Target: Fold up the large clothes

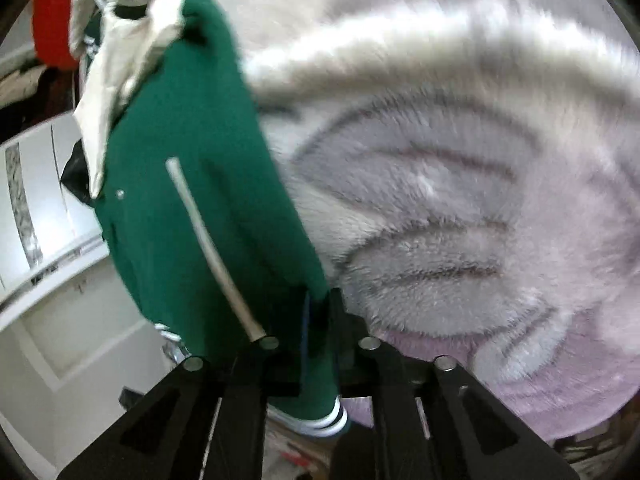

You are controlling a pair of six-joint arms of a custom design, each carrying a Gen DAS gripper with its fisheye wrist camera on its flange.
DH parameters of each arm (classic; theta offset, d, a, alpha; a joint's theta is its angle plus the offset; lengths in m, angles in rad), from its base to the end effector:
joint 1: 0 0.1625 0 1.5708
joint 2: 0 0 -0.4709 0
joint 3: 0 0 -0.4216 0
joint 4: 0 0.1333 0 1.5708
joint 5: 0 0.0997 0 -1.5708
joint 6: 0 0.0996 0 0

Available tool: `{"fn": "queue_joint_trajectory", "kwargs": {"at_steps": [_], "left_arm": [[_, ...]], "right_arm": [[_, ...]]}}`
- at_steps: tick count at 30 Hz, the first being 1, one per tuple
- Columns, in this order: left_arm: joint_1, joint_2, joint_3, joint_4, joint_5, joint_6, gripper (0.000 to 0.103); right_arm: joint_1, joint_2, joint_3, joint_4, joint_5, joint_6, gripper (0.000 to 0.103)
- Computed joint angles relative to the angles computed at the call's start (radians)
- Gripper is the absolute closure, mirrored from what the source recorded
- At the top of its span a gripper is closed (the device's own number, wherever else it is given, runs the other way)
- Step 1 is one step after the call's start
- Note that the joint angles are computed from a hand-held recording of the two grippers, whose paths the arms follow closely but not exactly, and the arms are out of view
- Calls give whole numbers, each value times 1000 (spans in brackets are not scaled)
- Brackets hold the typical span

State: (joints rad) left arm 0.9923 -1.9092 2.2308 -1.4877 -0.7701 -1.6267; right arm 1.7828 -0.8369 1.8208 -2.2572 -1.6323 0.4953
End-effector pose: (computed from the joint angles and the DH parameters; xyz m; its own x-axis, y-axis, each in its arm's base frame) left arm 0.0031 -0.3699 0.3704 -0.4779 -0.8029 -0.3563 -0.4558 0.5733 -0.6808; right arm 0.2537 -0.5745 0.0369 -0.9508 0.2440 0.1910 0.2850 0.9305 0.2300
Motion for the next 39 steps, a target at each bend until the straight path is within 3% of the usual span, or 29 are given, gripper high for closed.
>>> {"fn": "queue_joint_trajectory", "kwargs": {"at_steps": [1, 2, 3, 4, 5, 9, 13, 14, 18, 20, 22, 24, 27, 28, 30, 33, 34, 36, 39], "left_arm": [[-10, 20, -13, 4, 14, 25, 79], [-16, 43, -29, 15, 27, 40, 38], [-21, 72, -46, 21, 45, 54, 15], [-27, 88, -48, -1, 71, 73, 1], [-31, 119, -56, -9, 109, 79, 1], [16, 272, -113, -70, 139, 188, 1], [61, 387, -153, -157, 124, 306, 1], [67, 407, -154, -186, 122, 340, 1], [84, 463, -163, -166, 126, 357, 1], [96, 460, -146, -199, 113, 379, 1], [105, 455, -138, -217, 104, 393, 1], [105, 438, -130, -223, 95, 398, 1], [100, 433, -139, -201, 92, 392, 1], [97, 430, -141, -191, 92, 385, 1], [87, 422, -149, -171, 88, 369, 1], [57, 405, -155, -226, 54, 400, 1], [43, 402, -150, -261, 34, 428, 1], [5, 407, -134, -325, -19, 491, 1], [-36, 465, -111, -403, -109, 604, 1]], "right_arm": [[3, -6, -16, -12, -10, -9, 85], [5, -9, -35, -19, -29, -19, 65], [6, 0, -71, -41, -55, -35, 46], [1, 10, -93, -62, -55, -49, 42], [-5, 34, -128, -67, -53, -61, 42], [-18, 163, -315, 15, -65, -145, 42], [25, 260, -435, 143, -236, -291, 42], [35, 271, -438, 131, -274, -313, 45], [62, 262, -383, -76, -365, -259, 83], [63, 246, -343, -163, -395, -200, 83], [39, 248, -346, -127, -349, -135, 83], [34, 246, -353, -122, -316, -129, 83], [22, 224, -374, -75, -243, -192, 82], [24, 231, -396, -39, -239, -249, 82], [25, 239, -429, 63, -263, -299, 73], [-5, 201, -428, 144, -187, -247, 71], [-12, 183, -419, 159, -165, -225, 68], [-38, 133, -402, 194, -109, -180, 47], [-65, 60, -350, 234, -73, -150, 42]]}}
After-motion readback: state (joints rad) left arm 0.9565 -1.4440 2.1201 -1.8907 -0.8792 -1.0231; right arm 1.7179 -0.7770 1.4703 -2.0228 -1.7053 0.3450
